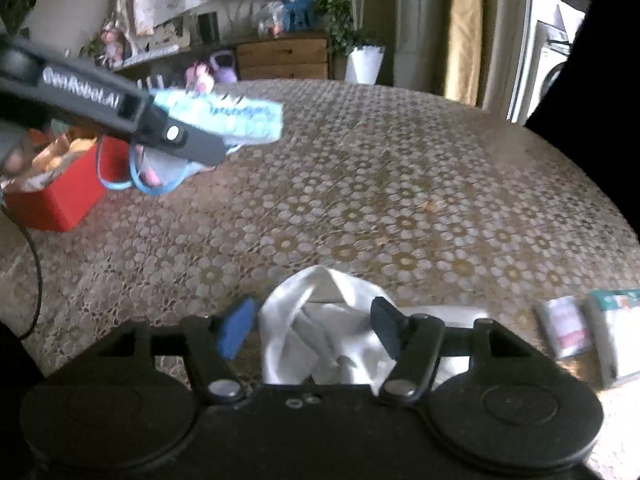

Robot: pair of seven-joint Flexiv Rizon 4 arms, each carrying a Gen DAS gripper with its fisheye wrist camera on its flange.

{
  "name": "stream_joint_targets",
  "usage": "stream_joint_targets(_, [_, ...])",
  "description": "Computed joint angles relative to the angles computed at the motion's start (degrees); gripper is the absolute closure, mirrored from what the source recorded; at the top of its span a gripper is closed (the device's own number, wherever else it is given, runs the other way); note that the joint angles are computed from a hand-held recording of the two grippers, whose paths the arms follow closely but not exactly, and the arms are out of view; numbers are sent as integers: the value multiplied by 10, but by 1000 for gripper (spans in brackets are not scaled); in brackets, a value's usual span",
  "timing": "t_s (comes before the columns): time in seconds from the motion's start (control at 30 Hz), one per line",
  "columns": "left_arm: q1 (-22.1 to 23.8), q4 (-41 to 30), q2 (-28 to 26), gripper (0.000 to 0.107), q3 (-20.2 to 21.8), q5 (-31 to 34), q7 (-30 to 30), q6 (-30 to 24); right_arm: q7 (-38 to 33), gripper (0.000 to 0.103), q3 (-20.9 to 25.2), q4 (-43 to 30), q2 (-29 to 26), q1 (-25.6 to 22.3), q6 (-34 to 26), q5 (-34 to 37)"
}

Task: Organize soft objects
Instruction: 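Lift the mask packet with the left tool while the right tool lifts the white tissue, then carry the mask packet with the left tool while the right tool carries the tissue to the tin box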

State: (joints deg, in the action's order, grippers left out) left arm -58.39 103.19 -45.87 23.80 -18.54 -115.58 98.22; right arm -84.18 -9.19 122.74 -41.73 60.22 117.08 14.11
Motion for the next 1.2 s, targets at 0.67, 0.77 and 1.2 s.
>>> stream_joint_targets(0.67, [-12,31,16,82,2,-16,2,17,19,93,27,43,66,-42,39,16])
stream_joint_targets(0.77, [-24,39,20,82,12,-25,5,21,24,93,67,49,93,-89,46,2])
stream_joint_targets(1.2, [-122,111,63,82,108,-66,15,15,76,93,179,50,145,-195,68,-83])
